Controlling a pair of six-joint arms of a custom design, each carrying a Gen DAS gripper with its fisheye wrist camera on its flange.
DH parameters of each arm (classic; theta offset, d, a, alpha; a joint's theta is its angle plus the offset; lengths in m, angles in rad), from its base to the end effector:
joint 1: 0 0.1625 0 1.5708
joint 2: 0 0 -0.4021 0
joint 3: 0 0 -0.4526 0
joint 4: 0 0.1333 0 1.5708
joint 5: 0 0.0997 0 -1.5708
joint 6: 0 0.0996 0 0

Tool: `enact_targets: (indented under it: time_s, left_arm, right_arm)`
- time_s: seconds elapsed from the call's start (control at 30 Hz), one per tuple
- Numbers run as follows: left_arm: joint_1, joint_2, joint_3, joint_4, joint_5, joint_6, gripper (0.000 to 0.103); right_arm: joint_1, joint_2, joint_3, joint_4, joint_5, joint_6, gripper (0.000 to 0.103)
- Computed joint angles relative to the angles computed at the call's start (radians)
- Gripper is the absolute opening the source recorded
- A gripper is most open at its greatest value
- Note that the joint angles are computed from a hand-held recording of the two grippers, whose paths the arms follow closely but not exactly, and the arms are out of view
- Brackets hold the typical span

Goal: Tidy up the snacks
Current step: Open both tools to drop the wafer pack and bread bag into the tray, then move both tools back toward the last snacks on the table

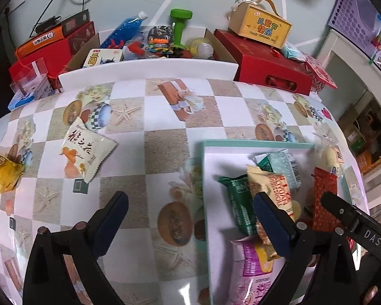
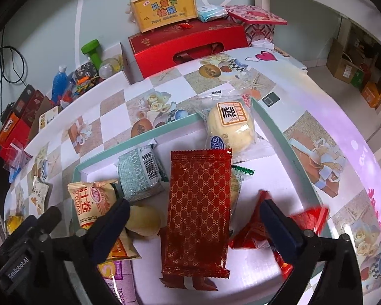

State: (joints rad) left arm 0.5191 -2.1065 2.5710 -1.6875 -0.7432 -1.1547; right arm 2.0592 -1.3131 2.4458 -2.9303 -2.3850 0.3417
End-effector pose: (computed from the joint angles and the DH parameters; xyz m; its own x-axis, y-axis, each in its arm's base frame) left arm -0.1321 -0.3134 0.2082 -0.7942 -0.1388 -0.5915 0.2222 0.8398 -0.4954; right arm 0.2447 -0.3308 0.0973 -0.7966 0.1209 0.5922 -0.2019 0.8703 -0.4493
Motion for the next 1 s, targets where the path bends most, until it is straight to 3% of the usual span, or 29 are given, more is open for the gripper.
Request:
enact_targets:
  time_s: [0.4,0.7,1.0]
  left_arm:
    - [0.005,-0.108,0.023,0.017,0.051,0.020,0.101]
    - [0.036,-0.242,0.031,0.043,0.066,0.016,0.101]
    - [0.045,-0.343,0.032,0.170,0.181,-0.013,0.100]
  right_arm:
    - [0.035,0.058,0.002,-0.206,-0.009,-0.086,0.103]
    - [0.045,0.097,-0.019,-0.228,0.038,-0.098,0.103]
    - [0.077,0.169,-0.055,-0.266,0.091,-0.121,0.103]
